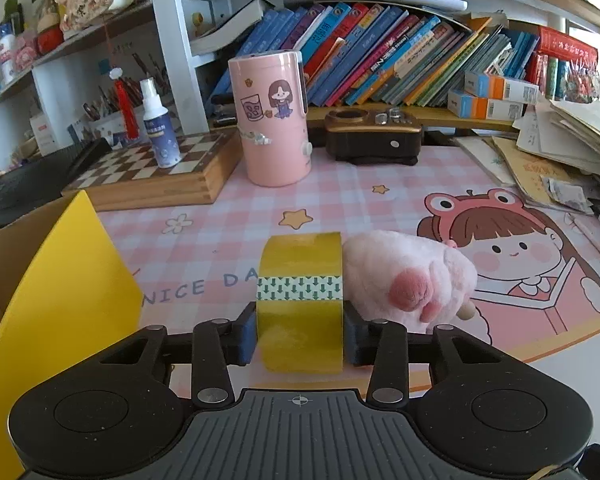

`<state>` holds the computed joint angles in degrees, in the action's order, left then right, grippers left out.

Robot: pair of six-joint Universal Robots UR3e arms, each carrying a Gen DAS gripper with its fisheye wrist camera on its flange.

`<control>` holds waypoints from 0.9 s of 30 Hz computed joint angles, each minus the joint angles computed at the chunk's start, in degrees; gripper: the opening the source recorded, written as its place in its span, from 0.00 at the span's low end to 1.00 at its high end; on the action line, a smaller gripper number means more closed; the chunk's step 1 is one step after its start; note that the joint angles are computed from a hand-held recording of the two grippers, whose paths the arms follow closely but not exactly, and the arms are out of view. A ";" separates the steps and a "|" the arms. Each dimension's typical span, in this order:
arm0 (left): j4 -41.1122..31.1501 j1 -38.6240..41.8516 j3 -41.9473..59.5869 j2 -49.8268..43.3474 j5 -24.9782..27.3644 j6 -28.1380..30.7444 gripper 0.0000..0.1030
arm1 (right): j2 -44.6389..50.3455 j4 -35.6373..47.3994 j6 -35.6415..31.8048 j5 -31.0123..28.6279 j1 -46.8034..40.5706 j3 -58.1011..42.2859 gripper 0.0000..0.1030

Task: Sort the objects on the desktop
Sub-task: 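Grasp the yellow tape roll with the left gripper while the right gripper grasps the pink plush paw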

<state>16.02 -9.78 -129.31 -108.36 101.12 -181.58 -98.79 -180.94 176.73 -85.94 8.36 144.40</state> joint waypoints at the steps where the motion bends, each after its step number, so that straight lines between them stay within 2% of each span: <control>1: 0.28 0.50 -0.52 0.41 -0.74 0.19 0.39 | 0.27 0.42 -0.27 0.48 -0.19 -0.35 0.82; 4: 0.51 2.34 -3.77 4.14 -3.18 -0.05 0.39 | 1.85 1.04 -1.04 1.32 0.13 -1.60 0.82; 8: -2.82 5.08 -9.63 13.10 -6.21 -0.03 0.39 | 5.42 0.94 -2.77 2.71 0.86 -4.21 0.85; 13: -10.93 8.17 -16.62 26.94 -7.89 1.30 0.39 | 13.12 -1.93 -7.10 3.74 2.67 -9.27 0.88; 19: -21.68 9.92 -20.74 41.31 -7.48 0.73 0.39 | 26.25 -8.67 -18.55 5.01 4.95 -18.64 0.89; 23: -27.06 10.27 -21.43 46.65 -6.10 0.90 0.39 | 35.62 -17.33 -26.84 7.22 5.68 -24.91 0.89; 27: -31.86 11.45 -22.36 53.05 -6.53 1.45 0.39 | 41.14 -13.79 -31.95 11.05 5.08 -32.84 0.89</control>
